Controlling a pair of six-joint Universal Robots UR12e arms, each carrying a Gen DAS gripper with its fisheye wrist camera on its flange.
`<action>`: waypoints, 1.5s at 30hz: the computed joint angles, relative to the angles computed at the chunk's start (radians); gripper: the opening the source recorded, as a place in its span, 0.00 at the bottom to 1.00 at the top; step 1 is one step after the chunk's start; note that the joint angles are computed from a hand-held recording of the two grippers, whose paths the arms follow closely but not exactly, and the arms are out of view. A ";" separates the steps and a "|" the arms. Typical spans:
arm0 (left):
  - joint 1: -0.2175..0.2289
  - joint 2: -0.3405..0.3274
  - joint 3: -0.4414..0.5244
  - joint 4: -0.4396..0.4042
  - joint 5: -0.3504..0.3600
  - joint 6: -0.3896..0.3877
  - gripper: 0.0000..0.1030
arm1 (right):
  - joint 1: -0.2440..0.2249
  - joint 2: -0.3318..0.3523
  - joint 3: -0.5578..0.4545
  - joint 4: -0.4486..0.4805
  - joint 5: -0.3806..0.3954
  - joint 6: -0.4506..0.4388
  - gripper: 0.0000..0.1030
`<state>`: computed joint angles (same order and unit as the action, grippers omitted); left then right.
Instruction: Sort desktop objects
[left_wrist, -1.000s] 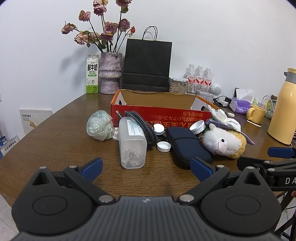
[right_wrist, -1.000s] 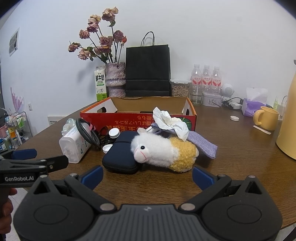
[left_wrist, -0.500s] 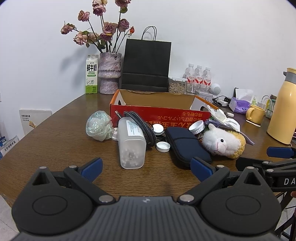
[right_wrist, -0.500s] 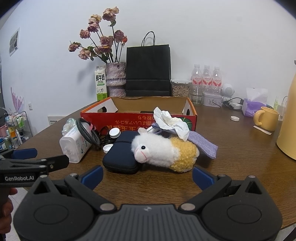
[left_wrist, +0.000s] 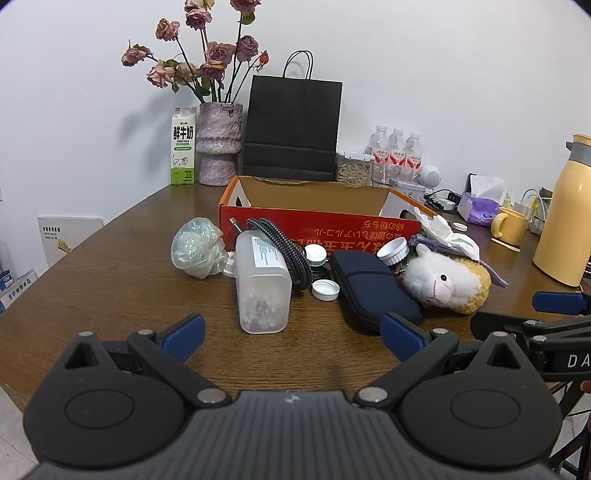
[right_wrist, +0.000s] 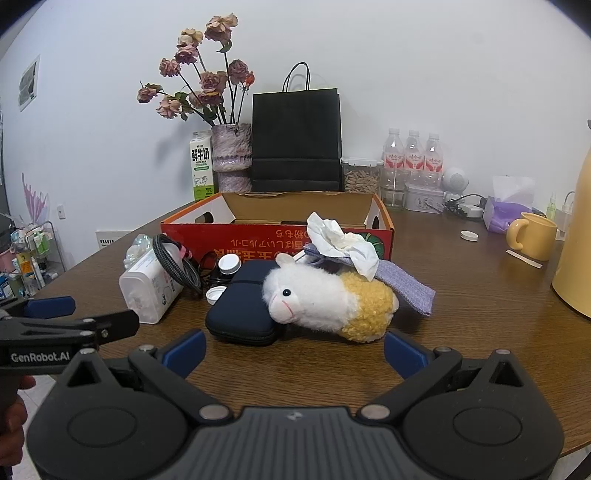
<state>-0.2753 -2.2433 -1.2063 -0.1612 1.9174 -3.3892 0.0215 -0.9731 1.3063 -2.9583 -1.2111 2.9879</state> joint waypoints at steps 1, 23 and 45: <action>0.000 0.000 -0.001 0.000 0.001 0.000 1.00 | 0.000 0.000 0.000 0.000 0.000 0.000 1.00; 0.004 -0.041 0.079 -0.095 0.033 -0.017 1.00 | 0.004 0.034 -0.040 0.009 -0.021 -0.001 1.00; 0.042 -0.122 0.237 -0.223 0.000 -0.018 0.69 | 0.017 0.226 -0.378 0.091 -0.064 0.030 0.93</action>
<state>-0.2337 -2.3658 -0.9690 -0.3847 1.9173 -3.4075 0.0387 -0.7470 0.9281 -2.8672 -1.2751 3.0184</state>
